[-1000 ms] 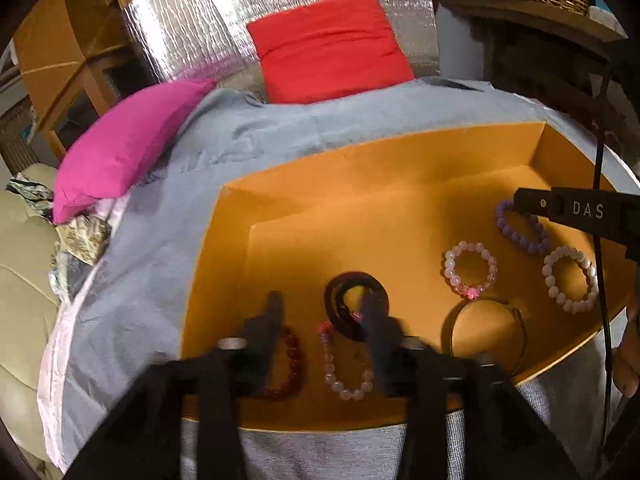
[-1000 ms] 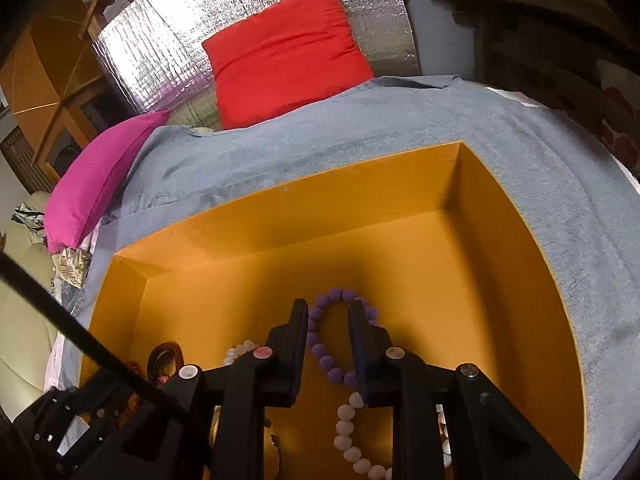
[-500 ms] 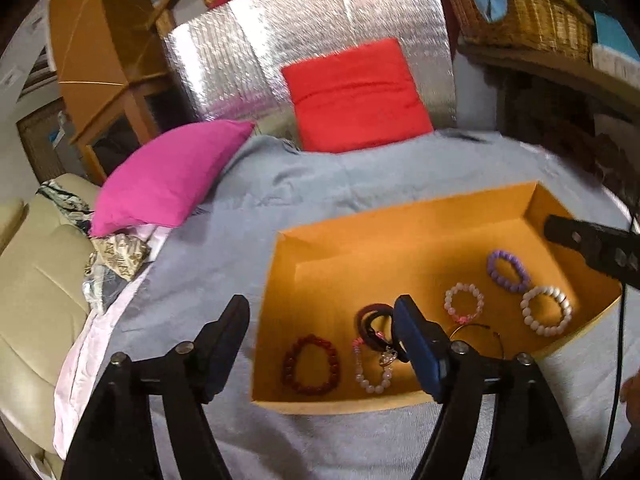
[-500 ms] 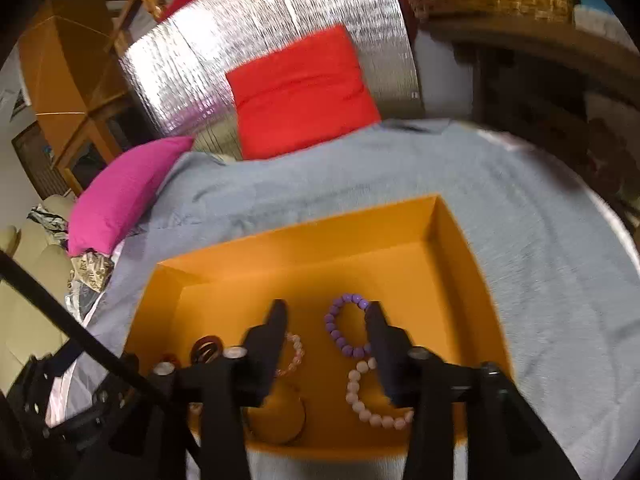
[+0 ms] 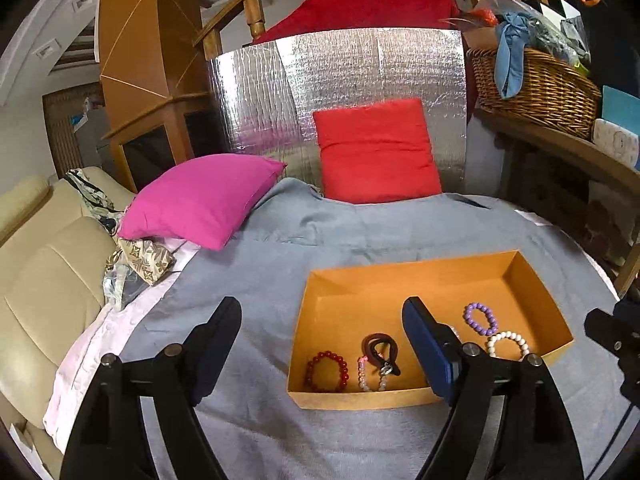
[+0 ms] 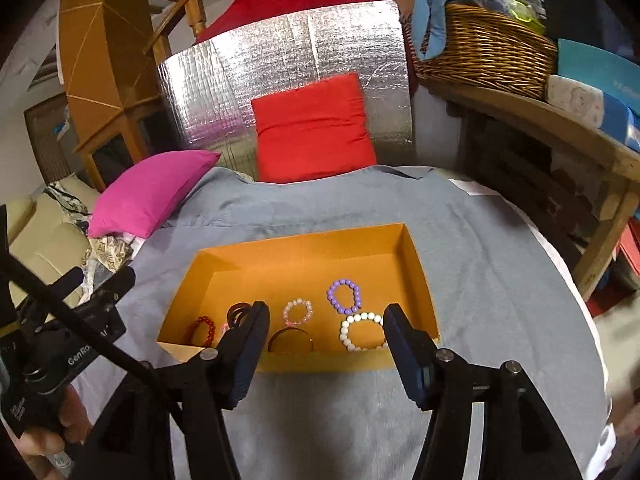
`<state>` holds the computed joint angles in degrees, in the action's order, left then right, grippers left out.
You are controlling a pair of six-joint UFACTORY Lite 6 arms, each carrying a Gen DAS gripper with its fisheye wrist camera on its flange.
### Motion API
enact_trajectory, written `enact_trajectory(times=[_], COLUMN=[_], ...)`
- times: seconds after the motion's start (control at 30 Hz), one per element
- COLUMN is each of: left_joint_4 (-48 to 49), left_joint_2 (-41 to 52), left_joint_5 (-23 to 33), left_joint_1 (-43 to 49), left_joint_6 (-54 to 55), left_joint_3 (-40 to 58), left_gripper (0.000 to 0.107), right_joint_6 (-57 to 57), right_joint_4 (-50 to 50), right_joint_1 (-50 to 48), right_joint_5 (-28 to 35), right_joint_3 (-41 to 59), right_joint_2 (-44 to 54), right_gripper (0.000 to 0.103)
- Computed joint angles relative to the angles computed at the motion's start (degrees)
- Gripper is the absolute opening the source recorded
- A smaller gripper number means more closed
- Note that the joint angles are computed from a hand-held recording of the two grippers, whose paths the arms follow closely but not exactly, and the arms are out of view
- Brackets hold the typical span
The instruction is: Organize jewelry
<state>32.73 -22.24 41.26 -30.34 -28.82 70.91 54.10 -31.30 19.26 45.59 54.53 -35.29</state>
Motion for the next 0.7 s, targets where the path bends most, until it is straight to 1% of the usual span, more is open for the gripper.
enact_trajectory(times=[0.13,0.33,0.7], left_joint_4=[-0.9,-0.9,-1.1], left_joint_2=[1.0,2.9,2.9], left_joint_5=[-0.2,-0.5,-0.5], left_joint_1=[-0.3,0.5,2.1], left_joint_6=[1.2,0.6,0.8], left_joint_3=[0.8,1.6,1.4], left_gripper=[0.083,0.083,0.083], right_joint_6=[-1.1,-3.5,-3.0], right_joint_4=[1.1,3.5,3.6], right_joint_1=[-0.1,-2.9,-3.5], right_joint_5=[-0.2,-3.1,-4.6], right_joint_3=[0.8,0.9,1.2], right_joint_2=[0.9,3.9,5.4], right_gripper=[0.063,0.063,0.063])
